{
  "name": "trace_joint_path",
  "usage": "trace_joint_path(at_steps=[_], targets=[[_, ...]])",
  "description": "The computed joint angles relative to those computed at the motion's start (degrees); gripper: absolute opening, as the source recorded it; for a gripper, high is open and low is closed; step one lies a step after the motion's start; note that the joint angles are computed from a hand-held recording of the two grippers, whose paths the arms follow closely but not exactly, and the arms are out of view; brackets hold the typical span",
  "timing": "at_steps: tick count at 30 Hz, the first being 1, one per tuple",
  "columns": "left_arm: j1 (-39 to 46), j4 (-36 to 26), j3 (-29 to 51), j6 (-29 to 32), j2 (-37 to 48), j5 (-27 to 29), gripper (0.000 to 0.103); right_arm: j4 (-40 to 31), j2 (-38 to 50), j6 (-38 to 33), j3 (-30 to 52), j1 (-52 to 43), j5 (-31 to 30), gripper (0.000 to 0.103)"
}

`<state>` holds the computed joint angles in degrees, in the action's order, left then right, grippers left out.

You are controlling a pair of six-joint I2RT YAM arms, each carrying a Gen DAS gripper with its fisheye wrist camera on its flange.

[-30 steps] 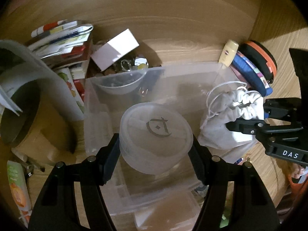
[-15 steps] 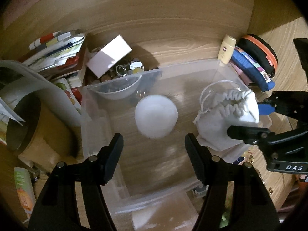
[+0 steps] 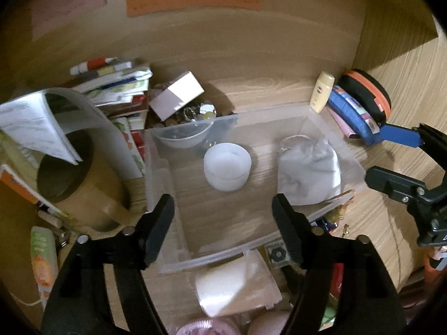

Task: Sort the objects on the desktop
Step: 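Carry both items into the clear plastic bin and open both tools, then grasp the gold gourd ornament with the right tool while the left tool grasps the white tape roll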

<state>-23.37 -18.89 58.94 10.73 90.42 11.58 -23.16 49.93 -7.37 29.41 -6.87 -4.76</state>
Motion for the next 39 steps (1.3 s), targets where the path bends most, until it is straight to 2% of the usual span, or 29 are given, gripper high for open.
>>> trace_joint_path(at_steps=[4,6,13,23,28,30,33,35,37,39], targets=[[0.8,-0.4,-2.6,-0.3,-4.2,0.4,0.082,-2.3,-6.4,1.1,-1.7,0.2,1.1,0.083],[1.4,-0.3,-4.2,-0.3,-6.2,0.8,0.091,-3.1,-7.9,1.8,-2.3,-0.6,0.6,0.083],[3.8,-1.1,-9.5,0.6,-12.1,1.7,0.095,-7.4,-12.6,3.4,-3.8,-4.7,-3.7,0.083],[3.9,-1.6,-14.8,0.7,-14.5,0.9,0.095,-9.0,-20.1,5.3,-9.2,-4.7,-1.3,0.083],[2.9,-1.7,-15.8,0.4,-12.5,1.0,0.095,-5.2,-17.8,6.6,-12.8,-5.9,-4.1,0.083],[2.5,-1.5,-15.7,0.2,-11.0,1.0,0.095,-2.4,-14.9,6.3,-14.0,-7.1,-7.3,0.082],[2.4,-1.4,-15.1,-0.2,-8.3,1.8,0.095,2.3,-9.3,7.4,-15.1,-6.7,-7.4,0.082],[2.6,-1.1,-14.8,-0.6,-6.8,2.6,0.095,5.4,-5.1,8.3,-15.5,-6.0,-6.4,0.076],[2.7,-0.9,-14.5,-1.1,-5.7,3.1,0.095,8.1,-0.9,9.0,-15.6,-5.2,-5.4,0.065],[2.6,-0.7,-14.1,-1.5,-4.5,3.6,0.095,11.0,3.8,9.7,-15.3,-5.0,-5.0,0.061]])
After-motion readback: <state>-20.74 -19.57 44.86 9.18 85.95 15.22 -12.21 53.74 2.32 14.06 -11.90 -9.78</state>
